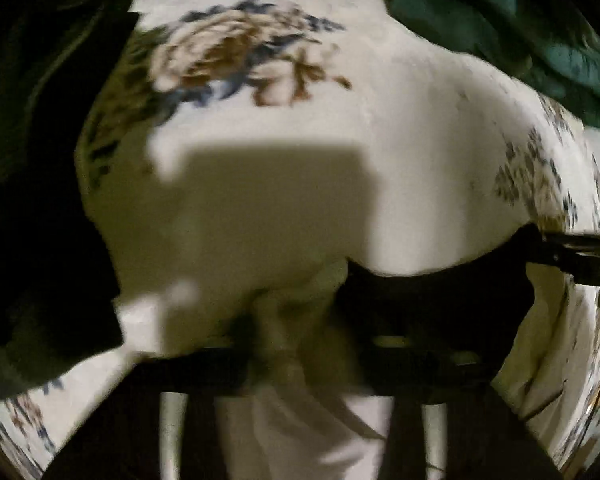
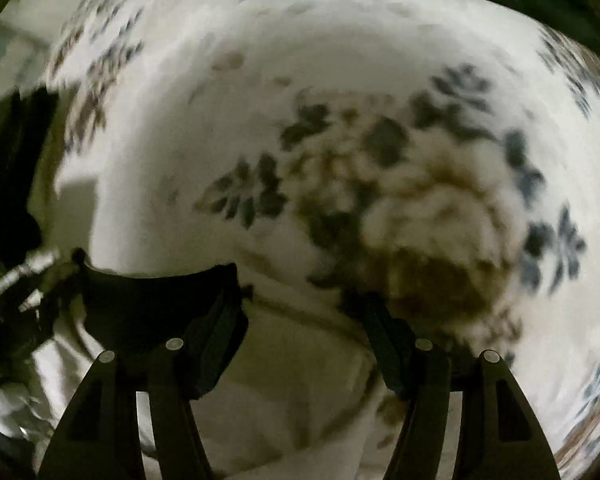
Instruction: Fold small clothes
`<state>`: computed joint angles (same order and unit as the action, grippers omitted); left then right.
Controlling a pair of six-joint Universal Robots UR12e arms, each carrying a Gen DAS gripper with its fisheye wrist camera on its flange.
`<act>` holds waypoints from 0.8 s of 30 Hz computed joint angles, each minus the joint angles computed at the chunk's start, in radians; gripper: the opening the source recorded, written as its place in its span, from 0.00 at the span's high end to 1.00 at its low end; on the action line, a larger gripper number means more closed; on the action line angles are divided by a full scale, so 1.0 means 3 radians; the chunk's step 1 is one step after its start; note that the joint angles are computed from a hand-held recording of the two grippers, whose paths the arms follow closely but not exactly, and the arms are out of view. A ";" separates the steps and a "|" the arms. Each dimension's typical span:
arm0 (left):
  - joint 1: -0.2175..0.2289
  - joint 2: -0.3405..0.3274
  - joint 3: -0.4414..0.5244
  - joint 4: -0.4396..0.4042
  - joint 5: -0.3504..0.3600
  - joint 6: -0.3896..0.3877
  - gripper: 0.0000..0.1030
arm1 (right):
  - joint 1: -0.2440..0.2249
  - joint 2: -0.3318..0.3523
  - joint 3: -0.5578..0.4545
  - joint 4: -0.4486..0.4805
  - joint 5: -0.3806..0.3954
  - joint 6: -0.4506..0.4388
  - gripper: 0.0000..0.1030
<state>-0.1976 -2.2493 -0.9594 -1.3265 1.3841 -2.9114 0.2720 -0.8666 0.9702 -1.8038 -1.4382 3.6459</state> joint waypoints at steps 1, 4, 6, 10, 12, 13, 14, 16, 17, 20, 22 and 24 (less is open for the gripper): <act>0.0006 0.0022 -0.0030 0.0032 -0.0043 0.0027 0.93 | 0.0012 0.0014 -0.0026 0.0018 -0.0025 -0.0034 0.86; 0.0049 0.0159 -0.0198 0.0220 -0.0218 0.0020 0.94 | 0.0031 -0.0064 0.0054 -0.0167 -0.0050 0.0001 0.96; 0.0087 0.0300 -0.0355 0.0389 -0.0314 -0.0057 0.95 | 0.0042 -0.0162 0.0143 -0.0321 -0.0041 0.0046 0.96; 0.0165 0.0600 -0.0656 0.0653 -0.0498 -0.0215 0.95 | 0.0084 -0.0405 0.0354 -0.0569 -0.0011 0.0152 0.96; 0.0207 0.0782 -0.0836 0.0741 -0.0589 -0.0346 0.95 | 0.0125 -0.0564 0.0516 -0.0715 0.0016 0.0240 0.96; 0.0225 0.0877 -0.0928 0.0774 -0.0594 -0.0397 0.95 | 0.0145 -0.0639 0.0592 -0.0768 0.0037 0.0290 0.96; 0.0241 0.0977 -0.1045 0.0817 -0.0626 -0.0456 0.94 | 0.0172 -0.0736 0.0698 -0.0827 0.0053 0.0343 0.96; 0.0282 0.1192 -0.1290 0.0824 -0.0648 -0.0585 0.94 | 0.0246 -0.0905 0.0896 -0.0887 0.0072 0.0407 0.96; 0.0301 0.1273 -0.1389 0.0810 -0.0665 -0.0645 0.94 | 0.0278 -0.0984 0.0993 -0.0906 0.0075 0.0438 0.96; 0.0351 0.1516 -0.1695 0.0658 -0.0670 -0.0785 0.94 | 0.0372 -0.1191 0.1307 -0.0922 0.0166 0.0588 0.96; 0.0396 0.1655 -0.1891 0.0507 -0.0719 -0.0856 0.90 | 0.0424 -0.1305 0.1517 -0.0909 0.0301 0.0715 0.96; 0.0424 0.1739 -0.2011 0.0310 -0.0690 -0.0854 0.90 | 0.0461 -0.1379 0.1678 -0.0797 0.0476 0.0755 0.96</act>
<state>-0.0705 -1.7276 -1.5626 -1.2334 1.1772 -3.1677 0.4103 -1.2802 1.4735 -2.0430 -1.2954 3.8724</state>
